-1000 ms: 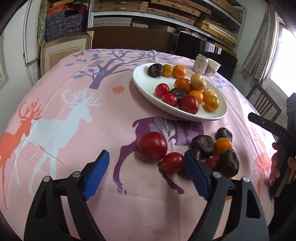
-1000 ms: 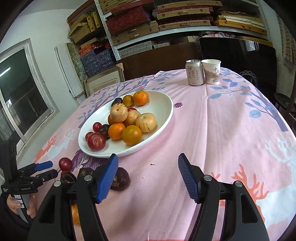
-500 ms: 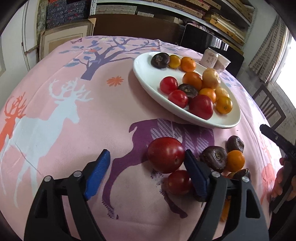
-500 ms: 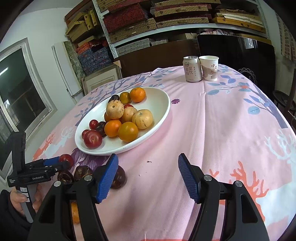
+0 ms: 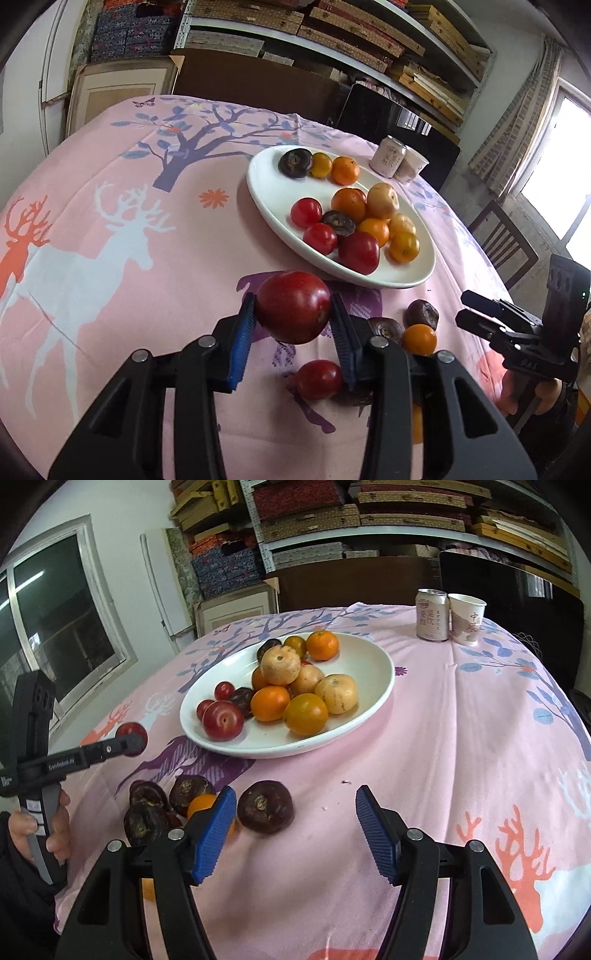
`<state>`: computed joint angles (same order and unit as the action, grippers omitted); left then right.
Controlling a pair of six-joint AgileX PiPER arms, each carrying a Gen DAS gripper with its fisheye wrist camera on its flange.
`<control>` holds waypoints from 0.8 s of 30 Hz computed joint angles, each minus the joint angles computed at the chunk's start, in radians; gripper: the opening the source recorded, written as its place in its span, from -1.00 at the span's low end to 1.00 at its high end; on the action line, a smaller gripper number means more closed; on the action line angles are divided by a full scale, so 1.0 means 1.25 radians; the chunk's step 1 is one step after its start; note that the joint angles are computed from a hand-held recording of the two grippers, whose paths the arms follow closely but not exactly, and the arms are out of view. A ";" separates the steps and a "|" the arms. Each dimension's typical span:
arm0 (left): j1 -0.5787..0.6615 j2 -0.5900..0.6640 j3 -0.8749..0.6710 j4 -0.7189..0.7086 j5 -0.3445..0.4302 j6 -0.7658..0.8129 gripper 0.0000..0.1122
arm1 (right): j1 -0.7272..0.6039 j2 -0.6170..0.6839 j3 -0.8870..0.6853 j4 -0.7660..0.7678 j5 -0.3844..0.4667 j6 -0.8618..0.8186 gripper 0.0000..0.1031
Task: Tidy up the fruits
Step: 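Close the left tool on a red tomato while the right tool grasps a dark brown fruit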
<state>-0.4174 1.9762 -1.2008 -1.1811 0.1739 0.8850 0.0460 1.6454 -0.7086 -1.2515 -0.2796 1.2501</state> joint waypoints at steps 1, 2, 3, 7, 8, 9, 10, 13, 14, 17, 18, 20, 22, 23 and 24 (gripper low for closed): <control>0.000 0.004 -0.006 0.049 0.004 -0.049 -0.30 | -0.002 -0.006 0.006 -0.011 -0.024 -0.003 0.32; -0.001 0.007 -0.012 0.092 0.007 -0.091 -0.30 | -0.013 -0.018 0.016 -0.014 -0.065 -0.016 0.32; 0.000 0.007 -0.014 0.102 0.012 -0.100 -0.30 | -0.022 -0.034 0.033 -0.002 -0.115 -0.049 0.32; 0.004 0.008 -0.014 0.079 0.021 -0.074 -0.30 | 0.050 -0.094 0.087 0.088 -0.151 -0.213 0.32; 0.004 0.010 -0.017 0.093 0.023 -0.088 -0.30 | 0.088 -0.097 0.088 0.118 -0.120 -0.254 0.31; 0.004 0.012 -0.018 0.100 0.025 -0.093 -0.30 | 0.124 -0.096 0.085 0.139 -0.087 -0.283 0.31; 0.003 0.014 -0.021 0.115 0.028 -0.108 -0.30 | 0.155 -0.092 0.080 0.157 -0.056 -0.307 0.31; 0.001 0.014 -0.021 0.122 0.027 -0.113 -0.30 | 0.201 -0.077 0.057 0.134 0.002 -0.286 0.30; 0.000 0.015 -0.022 0.127 0.028 -0.116 -0.30 | 0.196 -0.073 0.051 0.092 0.000 -0.238 0.29; -0.004 0.022 -0.032 0.191 0.030 -0.179 -0.30 | 0.186 -0.046 0.019 -0.065 0.009 -0.064 0.16; -0.005 0.021 -0.031 0.204 0.031 -0.191 -0.30 | 0.185 -0.035 0.009 -0.116 0.007 -0.016 0.13; -0.006 0.023 -0.034 0.225 0.031 -0.212 -0.30 | 0.192 -0.025 -0.003 -0.190 0.007 0.052 0.03; -0.007 0.025 -0.035 0.249 0.030 -0.234 -0.30 | 0.203 -0.017 -0.008 -0.217 0.012 0.073 -0.13; -0.009 0.026 -0.038 0.266 0.029 -0.252 -0.30 | 0.204 -0.018 -0.006 -0.203 0.012 0.060 -0.19; -0.009 0.026 -0.038 0.279 0.028 -0.264 -0.30 | 0.198 -0.021 -0.002 -0.188 0.006 0.048 -0.19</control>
<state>-0.4288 2.0091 -1.2482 -0.8328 0.2092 0.5553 0.2931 1.6190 -0.7108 -1.4868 -0.2720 1.3105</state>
